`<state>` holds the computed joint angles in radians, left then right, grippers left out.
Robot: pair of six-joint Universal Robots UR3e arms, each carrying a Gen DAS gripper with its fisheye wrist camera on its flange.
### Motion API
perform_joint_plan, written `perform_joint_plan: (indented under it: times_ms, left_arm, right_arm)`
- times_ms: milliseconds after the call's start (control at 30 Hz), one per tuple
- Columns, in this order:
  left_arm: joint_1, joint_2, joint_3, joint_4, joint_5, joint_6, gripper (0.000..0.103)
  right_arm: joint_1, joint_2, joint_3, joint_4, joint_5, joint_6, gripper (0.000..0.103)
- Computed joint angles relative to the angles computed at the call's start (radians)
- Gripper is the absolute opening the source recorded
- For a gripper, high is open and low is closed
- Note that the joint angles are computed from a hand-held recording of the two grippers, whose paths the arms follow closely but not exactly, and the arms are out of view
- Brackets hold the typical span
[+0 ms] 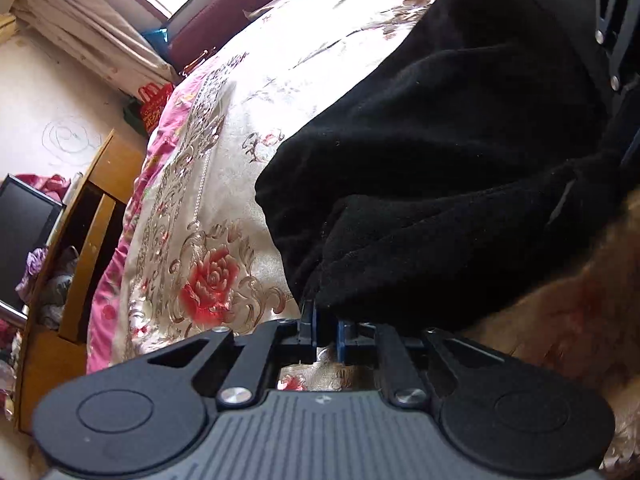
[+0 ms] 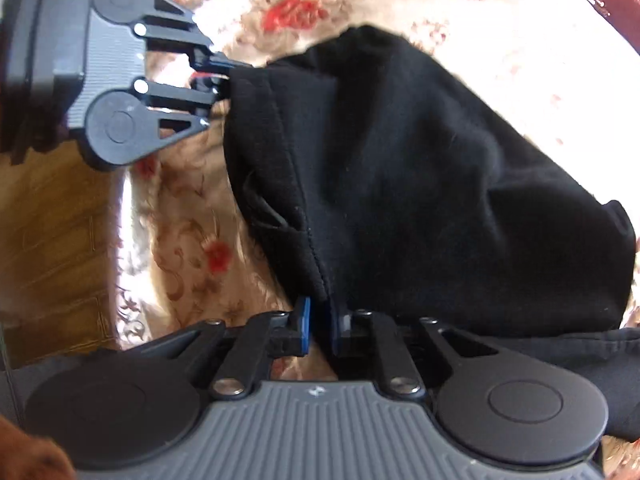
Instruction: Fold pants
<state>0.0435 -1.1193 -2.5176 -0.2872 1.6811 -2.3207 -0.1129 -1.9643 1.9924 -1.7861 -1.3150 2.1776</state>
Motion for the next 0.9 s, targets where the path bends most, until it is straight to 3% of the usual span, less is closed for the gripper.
perform_joint_plan:
  times_ms: [67, 200, 300, 367, 467, 600, 767, 900]
  left_arm:
    - [-0.006, 0.049, 0.034, -0.095, 0.025, -0.016, 0.033]
    - [-0.028, 0.143, 0.137, -0.277, 0.095, -0.172, 0.033]
    - [-0.121, 0.118, 0.245, -0.339, 0.146, -0.308, 0.033]
    - [-0.205, 0.053, 0.332, -0.363, 0.131, -0.391, 0.033]
    - [-0.322, -0.104, 0.469, -0.385, 0.041, -0.52, 0.033]
    - [-0.481, -0.388, 0.656, -0.329, -0.059, -0.629, 0.033]
    - [-0.628, -0.723, 0.954, -0.284, -0.045, -0.692, 0.033]
    - [-0.656, -0.978, 1.308, -0.393, -0.061, -0.73, 0.033]
  right_arm:
    - [-0.019, -0.017, -0.015, 0.031, 0.02, -0.019, 0.019]
    - [-0.175, -0.104, -0.105, 0.229, 0.13, -0.099, 0.022]
    - [-0.253, -0.116, -0.142, 0.273, 0.165, -0.046, 0.022]
    - [-0.313, -0.103, -0.162, 0.265, 0.174, -0.048, 0.022]
    - [-0.41, -0.049, -0.22, 0.255, 0.151, -0.121, 0.022]
    - [-0.49, 0.166, -0.406, 0.231, 0.077, -0.24, 0.022]
    - [-0.52, 0.408, -0.611, 0.167, -0.012, -0.46, 0.022]
    - [-0.499, 0.612, -0.774, 0.105, -0.057, -0.616, 0.023]
